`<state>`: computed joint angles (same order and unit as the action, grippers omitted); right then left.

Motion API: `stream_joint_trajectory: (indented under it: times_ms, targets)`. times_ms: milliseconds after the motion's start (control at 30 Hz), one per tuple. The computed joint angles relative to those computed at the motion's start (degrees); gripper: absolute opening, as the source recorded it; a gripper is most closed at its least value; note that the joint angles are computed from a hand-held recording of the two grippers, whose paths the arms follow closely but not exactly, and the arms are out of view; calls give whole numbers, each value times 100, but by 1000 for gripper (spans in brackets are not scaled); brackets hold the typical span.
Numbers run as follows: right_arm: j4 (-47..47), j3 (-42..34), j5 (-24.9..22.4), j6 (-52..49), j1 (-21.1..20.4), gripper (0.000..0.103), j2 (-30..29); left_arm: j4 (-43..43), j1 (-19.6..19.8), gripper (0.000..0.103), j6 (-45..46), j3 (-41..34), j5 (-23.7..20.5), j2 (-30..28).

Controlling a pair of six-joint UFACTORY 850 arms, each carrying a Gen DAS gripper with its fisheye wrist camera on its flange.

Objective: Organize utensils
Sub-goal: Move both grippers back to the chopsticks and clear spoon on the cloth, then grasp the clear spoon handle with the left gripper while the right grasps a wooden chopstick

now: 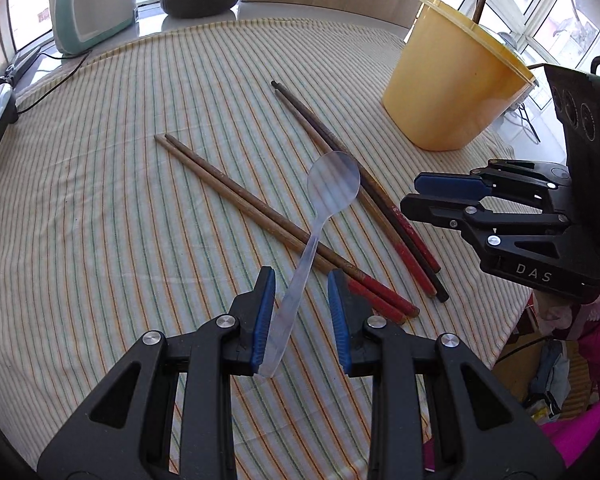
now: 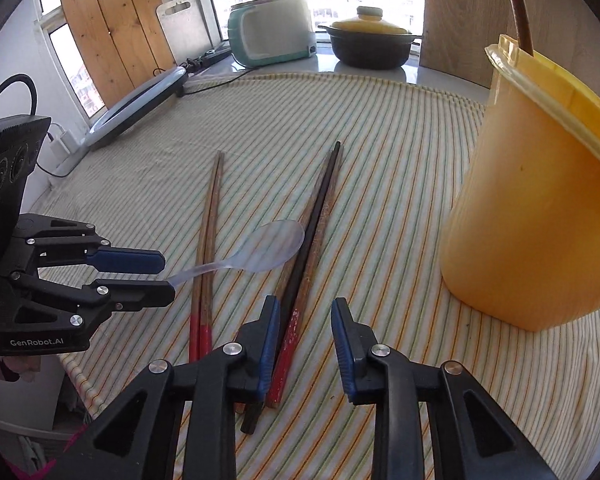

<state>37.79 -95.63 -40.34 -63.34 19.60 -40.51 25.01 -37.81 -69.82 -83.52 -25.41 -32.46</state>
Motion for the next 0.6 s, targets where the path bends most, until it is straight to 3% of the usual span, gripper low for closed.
stream_joint_trajectory:
  times_ms: [233, 267, 433, 600]
  targets:
    - [-317, -330, -139, 476, 67, 22, -223, -407, 57, 22, 476, -95, 17, -105]
    - [-364, -364, -140, 517, 83, 22, -248, -368, 58, 15, 416, -92, -1, -111]
    - [-593, -467, -112, 772, 139, 20, -329, -89, 93, 7, -125, 116, 239, -42]
    - [-736, -619, -137, 970, 178, 18, -426, 214, 102, 6, -577, 301, 388, 54]
